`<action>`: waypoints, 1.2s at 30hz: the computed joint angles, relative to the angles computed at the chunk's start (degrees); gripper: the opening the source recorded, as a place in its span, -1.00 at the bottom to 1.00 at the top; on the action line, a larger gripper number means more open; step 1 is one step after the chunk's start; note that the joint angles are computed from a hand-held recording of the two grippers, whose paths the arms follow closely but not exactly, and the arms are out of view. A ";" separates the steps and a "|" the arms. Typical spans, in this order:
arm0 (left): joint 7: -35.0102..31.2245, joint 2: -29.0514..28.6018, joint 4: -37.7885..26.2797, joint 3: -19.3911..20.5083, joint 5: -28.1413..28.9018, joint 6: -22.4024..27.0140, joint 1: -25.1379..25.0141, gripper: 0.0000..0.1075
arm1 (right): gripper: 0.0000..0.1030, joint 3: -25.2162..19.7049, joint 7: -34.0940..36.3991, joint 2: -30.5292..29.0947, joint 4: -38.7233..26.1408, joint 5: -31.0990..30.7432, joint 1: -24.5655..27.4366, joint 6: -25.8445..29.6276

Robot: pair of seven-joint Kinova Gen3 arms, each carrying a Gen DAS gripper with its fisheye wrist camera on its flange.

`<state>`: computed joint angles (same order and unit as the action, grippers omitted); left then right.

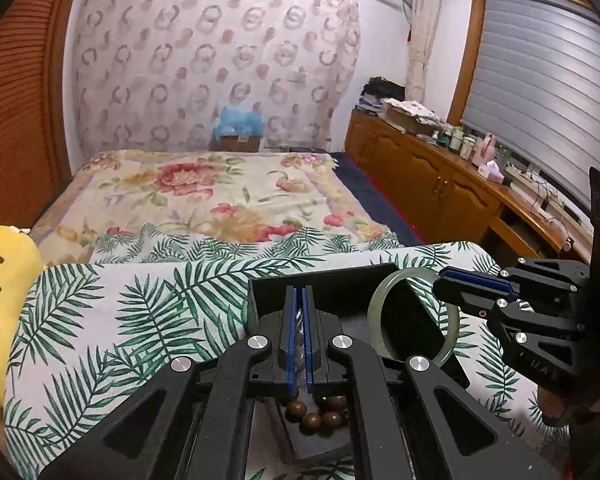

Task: Organize jewelry
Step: 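Carry the comb and jade bangle into the black box and release both, then grasp the red cord bracelet with the left gripper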

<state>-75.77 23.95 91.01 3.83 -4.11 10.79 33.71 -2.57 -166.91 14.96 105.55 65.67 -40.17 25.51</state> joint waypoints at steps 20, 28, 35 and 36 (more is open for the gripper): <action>-1.90 -6.74 8.60 1.38 0.01 -1.08 -2.71 -0.94 | -0.84 2.63 13.04 3.54 -5.08 -12.22 -3.23 0.91; -0.44 -8.72 12.68 -0.79 -1.68 -1.86 0.03 -0.71 | -0.81 2.86 11.59 3.44 -4.61 -12.48 -4.90 2.25; 0.46 -11.38 16.59 0.10 -2.72 -2.23 0.49 -0.64 | -0.81 2.78 1.02 0.06 -0.01 -5.84 -6.94 3.53; 0.74 -11.63 16.94 0.04 -2.97 -2.25 0.76 -0.60 | -0.81 2.17 -0.11 -0.25 0.33 -5.01 -6.86 4.14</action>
<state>-75.03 12.32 107.94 3.88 -7.07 8.53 34.47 -0.40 -167.02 14.71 105.88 60.66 -47.03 29.64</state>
